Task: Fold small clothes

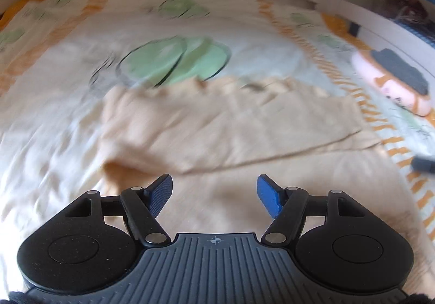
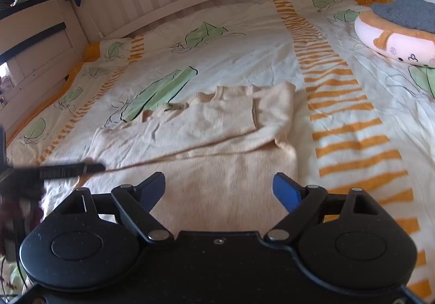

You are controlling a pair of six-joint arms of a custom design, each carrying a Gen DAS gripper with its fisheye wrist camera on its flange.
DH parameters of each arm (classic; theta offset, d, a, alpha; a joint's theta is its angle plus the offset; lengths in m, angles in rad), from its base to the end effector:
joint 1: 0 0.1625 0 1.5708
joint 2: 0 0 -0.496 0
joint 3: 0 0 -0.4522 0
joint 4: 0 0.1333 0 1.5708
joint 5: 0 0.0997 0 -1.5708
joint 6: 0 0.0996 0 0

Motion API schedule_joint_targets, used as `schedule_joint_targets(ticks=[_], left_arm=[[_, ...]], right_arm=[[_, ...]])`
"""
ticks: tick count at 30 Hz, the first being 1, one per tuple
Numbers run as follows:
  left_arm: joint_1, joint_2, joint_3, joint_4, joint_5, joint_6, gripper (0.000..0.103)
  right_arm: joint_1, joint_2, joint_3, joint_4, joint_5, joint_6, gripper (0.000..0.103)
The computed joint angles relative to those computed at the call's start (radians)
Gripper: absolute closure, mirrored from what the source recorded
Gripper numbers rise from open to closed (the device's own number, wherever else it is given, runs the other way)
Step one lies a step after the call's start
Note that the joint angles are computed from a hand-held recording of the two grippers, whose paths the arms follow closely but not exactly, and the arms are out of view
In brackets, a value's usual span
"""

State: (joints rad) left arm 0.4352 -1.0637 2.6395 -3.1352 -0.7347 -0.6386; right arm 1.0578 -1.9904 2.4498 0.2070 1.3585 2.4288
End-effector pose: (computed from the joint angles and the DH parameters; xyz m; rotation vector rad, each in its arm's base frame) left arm -0.2187 -0.3302 0.0760 0.6147 2.3972 -0.8434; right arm 0.0274 -0.2658 0.2764 0.3839 -2.5128 1.1643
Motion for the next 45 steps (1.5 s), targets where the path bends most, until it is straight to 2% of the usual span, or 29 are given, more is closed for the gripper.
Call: schedule_joint_targets(ticks=[4,6,11,18,21,22,23,24,25,27,28,32,34,36,39,43,45], left_arm=[[0.025,-0.02,0.055,-0.021,0.001,-0.083,0.036],[0.023,0.016,0.082,-0.127,0.01,-0.055,0.036],[0.008,0.087,0.095,-0.225,0.041,-0.026,0.033],[0.002,0.117,0.116,-0.313,0.041,-0.021,0.033],[-0.005,0.123,0.121,-0.319,0.046,-0.028,0.033],[-0.006,0.126,0.123,-0.325,0.047,-0.029,0.033],[-0.01,0.127,0.126,-0.327,0.048,-0.033,0.033],[-0.011,0.129,0.127,-0.328,0.048,-0.036,0.033],[-0.011,0.129,0.127,-0.329,0.048,-0.035,0.033],[-0.011,0.129,0.127,-0.33,0.047,-0.036,0.033],[-0.01,0.13,0.126,-0.331,0.047,-0.034,0.033],[-0.01,0.123,0.125,-0.323,0.046,-0.039,0.033],[-0.01,0.121,0.125,-0.324,0.046,-0.041,0.033],[-0.009,0.116,0.123,-0.315,0.046,-0.041,0.033],[-0.006,0.111,0.12,-0.309,0.044,-0.038,0.033],[0.002,0.066,0.113,-0.258,0.03,-0.047,0.033],[0.002,-0.003,0.104,-0.162,0.013,-0.087,0.033]], right_arm=[[0.072,0.081,-0.054,-0.048,0.034,0.016,0.033],[0.102,0.128,-0.084,-0.074,0.049,0.029,0.033],[0.175,0.253,-0.155,-0.14,0.138,0.058,0.033],[0.187,0.401,-0.239,-0.143,0.209,0.131,0.036],[0.183,0.428,-0.251,-0.156,0.22,0.163,0.036],[0.184,0.433,-0.253,-0.158,0.217,0.174,0.039],[0.186,0.435,-0.256,-0.157,0.215,0.185,0.044],[0.191,0.438,-0.26,-0.15,0.215,0.196,0.064],[0.205,0.446,-0.27,-0.141,0.227,0.21,0.091],[0.24,0.461,-0.291,-0.111,0.257,0.225,0.09],[0.254,0.458,-0.294,-0.099,0.248,0.22,0.09],[0.282,0.381,-0.282,-0.068,0.124,0.189,0.09],[0.278,0.32,-0.268,-0.079,0.089,0.177,0.091],[0.264,0.288,-0.264,-0.097,0.115,0.181,0.091],[0.23,0.307,-0.28,-0.099,0.213,0.187,0.091],[0.178,0.346,-0.277,-0.104,0.248,0.178,0.09],[0.16,0.349,-0.265,-0.114,0.235,0.176,0.09]])
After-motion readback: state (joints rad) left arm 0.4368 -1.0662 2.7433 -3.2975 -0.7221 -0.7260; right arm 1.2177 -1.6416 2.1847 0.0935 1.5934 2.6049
